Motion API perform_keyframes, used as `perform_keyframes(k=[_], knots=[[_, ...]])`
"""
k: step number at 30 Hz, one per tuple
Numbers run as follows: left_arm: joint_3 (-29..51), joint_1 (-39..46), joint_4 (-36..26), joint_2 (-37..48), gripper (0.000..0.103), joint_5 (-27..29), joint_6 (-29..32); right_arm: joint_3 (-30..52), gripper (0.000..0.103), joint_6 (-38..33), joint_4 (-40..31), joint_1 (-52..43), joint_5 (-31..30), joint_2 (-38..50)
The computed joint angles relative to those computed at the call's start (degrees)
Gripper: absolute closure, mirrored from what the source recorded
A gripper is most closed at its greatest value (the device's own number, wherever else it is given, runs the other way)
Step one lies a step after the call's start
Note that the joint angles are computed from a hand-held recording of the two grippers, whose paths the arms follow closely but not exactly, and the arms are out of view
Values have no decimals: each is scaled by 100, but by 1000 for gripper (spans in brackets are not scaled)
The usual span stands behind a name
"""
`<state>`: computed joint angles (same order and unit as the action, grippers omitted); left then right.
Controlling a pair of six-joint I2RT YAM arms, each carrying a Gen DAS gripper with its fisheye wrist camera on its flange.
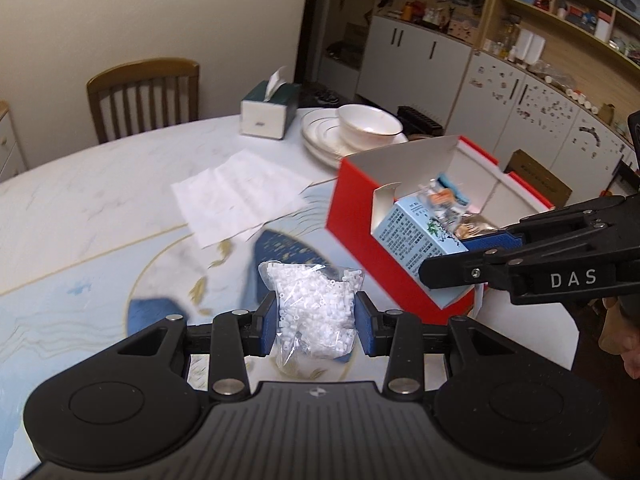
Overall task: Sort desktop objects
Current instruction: 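Carry the foam bag and milk carton over the red shoebox with both tools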
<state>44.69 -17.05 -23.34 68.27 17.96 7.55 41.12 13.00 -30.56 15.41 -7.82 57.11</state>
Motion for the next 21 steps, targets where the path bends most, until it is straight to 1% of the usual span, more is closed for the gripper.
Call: perform_keyframes(k=[6,10,16,21], knots=[[162,-606,96,67,65,-292,-243,-99,75,-449,-317,-852,-370,-441],[303,-1017,222,252,65,-503,-415,-138,75,-806,-490,-1416,-632,-582],[634,-1689,425,657,65,-845,-620,-154,75,-1420,-672,-2394,-1072,-627],[1014,-2193,609,1147,65,-1098,-703,-103,75,-2062,-761,-3347,-1496,-455]])
